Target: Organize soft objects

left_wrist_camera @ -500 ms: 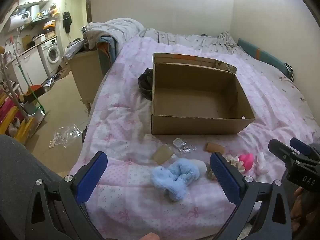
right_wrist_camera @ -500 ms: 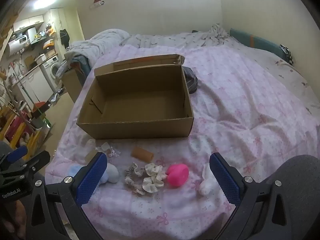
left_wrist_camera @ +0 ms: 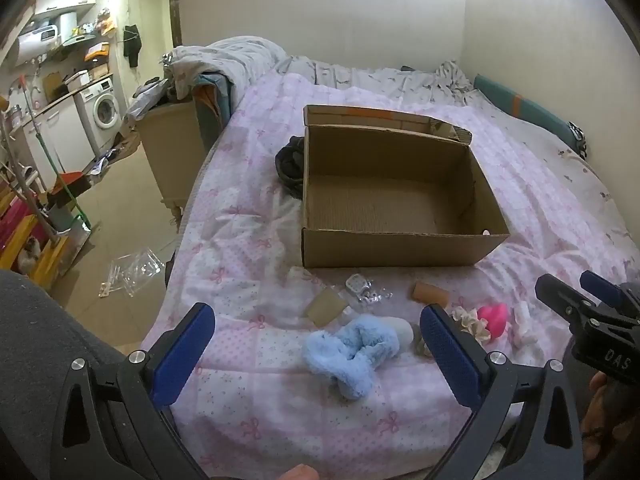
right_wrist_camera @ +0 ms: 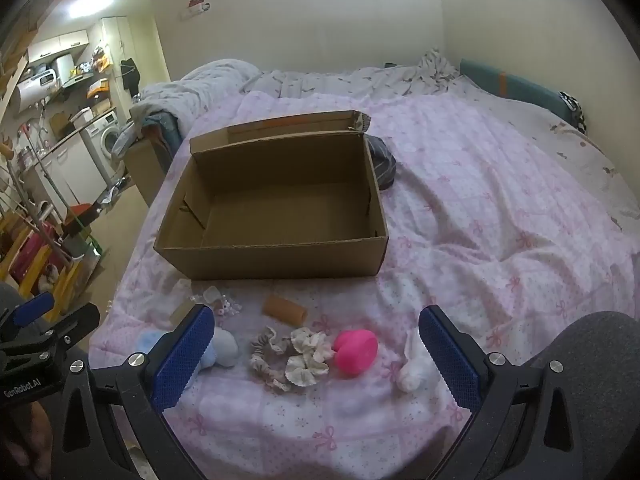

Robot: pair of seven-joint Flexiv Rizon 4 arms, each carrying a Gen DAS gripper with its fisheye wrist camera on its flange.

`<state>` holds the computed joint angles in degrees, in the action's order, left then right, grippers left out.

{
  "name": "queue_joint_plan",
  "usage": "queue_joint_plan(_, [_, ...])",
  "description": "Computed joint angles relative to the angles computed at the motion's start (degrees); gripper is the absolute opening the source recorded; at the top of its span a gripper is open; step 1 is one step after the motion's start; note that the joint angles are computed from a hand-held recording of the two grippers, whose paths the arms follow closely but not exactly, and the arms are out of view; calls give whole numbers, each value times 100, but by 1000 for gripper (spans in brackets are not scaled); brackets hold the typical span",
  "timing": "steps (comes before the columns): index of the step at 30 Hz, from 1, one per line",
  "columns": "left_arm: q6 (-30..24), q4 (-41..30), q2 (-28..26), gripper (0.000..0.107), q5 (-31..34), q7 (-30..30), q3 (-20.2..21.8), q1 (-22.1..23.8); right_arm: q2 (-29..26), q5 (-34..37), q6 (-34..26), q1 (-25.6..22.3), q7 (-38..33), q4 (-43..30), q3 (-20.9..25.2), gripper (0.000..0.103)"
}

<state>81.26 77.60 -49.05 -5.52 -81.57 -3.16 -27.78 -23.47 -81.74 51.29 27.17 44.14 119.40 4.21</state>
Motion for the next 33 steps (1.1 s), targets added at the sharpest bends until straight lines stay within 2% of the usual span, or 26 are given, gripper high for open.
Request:
queue_joint_plan(5, [178, 98, -1, 102, 22, 2, -11, 2, -5, 2, -4, -1, -10, -3, -2, 103])
queue_joint_plan(33, [55, 26, 1, 102, 59, -32, 44, -23, -11, 22, -22, 3, -22, -11, -1, 103])
